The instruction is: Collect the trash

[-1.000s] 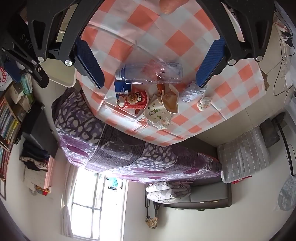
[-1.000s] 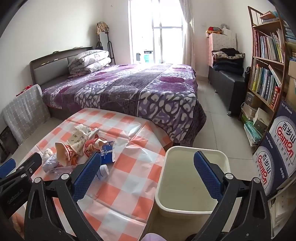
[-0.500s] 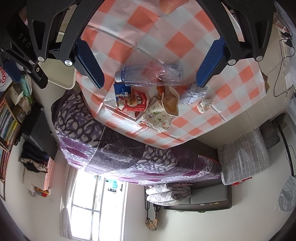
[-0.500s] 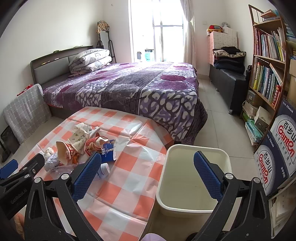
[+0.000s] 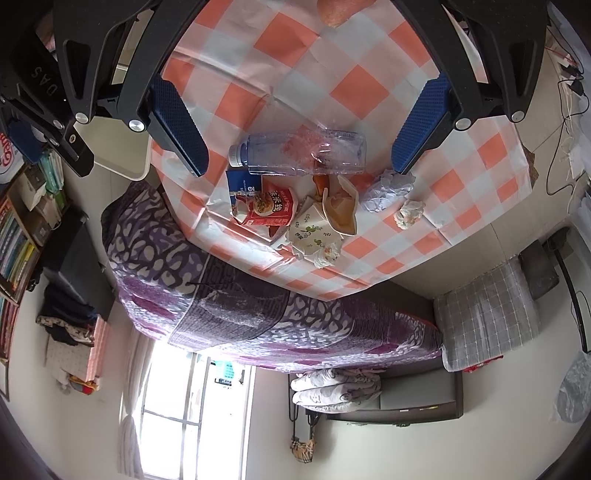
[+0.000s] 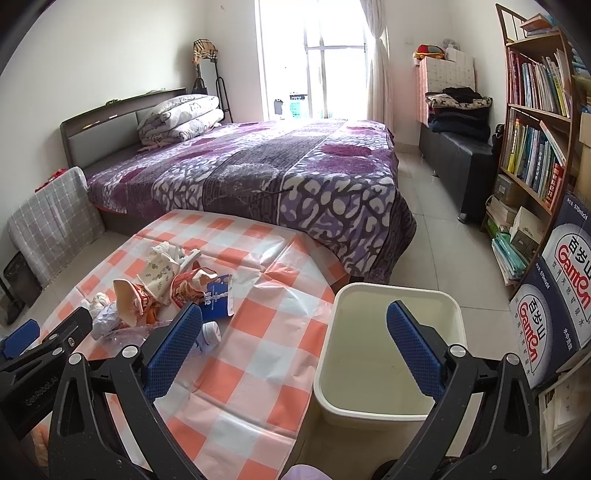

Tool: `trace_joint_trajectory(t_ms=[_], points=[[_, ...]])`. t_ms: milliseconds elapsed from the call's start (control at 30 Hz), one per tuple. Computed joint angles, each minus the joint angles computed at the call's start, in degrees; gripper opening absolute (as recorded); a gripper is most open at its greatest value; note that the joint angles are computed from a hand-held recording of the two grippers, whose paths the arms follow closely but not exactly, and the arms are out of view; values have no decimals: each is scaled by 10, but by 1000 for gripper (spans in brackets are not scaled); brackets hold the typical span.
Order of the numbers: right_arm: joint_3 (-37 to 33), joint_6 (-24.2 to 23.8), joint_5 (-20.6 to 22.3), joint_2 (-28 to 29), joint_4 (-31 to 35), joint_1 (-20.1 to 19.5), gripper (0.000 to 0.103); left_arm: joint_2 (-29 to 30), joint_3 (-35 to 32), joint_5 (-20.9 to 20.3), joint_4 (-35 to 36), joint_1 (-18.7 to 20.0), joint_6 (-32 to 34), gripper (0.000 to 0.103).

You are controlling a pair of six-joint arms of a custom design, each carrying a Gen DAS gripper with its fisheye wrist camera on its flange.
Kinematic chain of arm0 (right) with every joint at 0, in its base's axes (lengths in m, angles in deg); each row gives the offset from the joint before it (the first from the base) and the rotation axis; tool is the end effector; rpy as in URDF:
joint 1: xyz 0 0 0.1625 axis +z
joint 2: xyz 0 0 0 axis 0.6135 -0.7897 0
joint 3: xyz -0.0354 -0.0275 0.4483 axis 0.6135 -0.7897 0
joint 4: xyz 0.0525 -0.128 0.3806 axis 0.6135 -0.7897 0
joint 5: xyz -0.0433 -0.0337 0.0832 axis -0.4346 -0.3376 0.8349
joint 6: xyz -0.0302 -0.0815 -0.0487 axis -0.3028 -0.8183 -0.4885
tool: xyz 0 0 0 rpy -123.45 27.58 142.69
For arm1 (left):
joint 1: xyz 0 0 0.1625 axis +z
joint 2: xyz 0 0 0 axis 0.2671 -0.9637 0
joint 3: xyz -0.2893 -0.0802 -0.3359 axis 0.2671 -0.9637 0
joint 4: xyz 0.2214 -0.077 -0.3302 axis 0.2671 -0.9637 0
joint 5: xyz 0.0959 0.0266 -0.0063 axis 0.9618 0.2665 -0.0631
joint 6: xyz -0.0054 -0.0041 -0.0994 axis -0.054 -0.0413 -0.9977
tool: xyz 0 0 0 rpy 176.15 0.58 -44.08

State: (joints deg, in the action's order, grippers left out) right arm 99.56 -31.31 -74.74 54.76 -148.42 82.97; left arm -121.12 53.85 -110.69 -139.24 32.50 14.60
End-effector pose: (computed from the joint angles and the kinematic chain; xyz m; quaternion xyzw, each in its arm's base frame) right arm 0.3788 -0.5179 0.0598 0.1721 -0.8277 0.4353 0.3097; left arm -0.1452 -0.4984 0.3053 0.0403 0.8132 -0.4493 0.3676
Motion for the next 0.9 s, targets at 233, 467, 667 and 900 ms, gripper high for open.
trace_joint_trajectory(t_ms=[233,467,667,900], points=[[4,7,1,1,3,0,96,1,0,0,6,2,-5,96],[4,9,2,-1,7,-1,96,0,-1,-1,14,2,-9,96],[4,10,2,-1,8,-1,96,0,-1,-1,15,2,-10,96],[4,11,2,-1,9,-1,96,0,-1,-1,16,2,-11,96]])
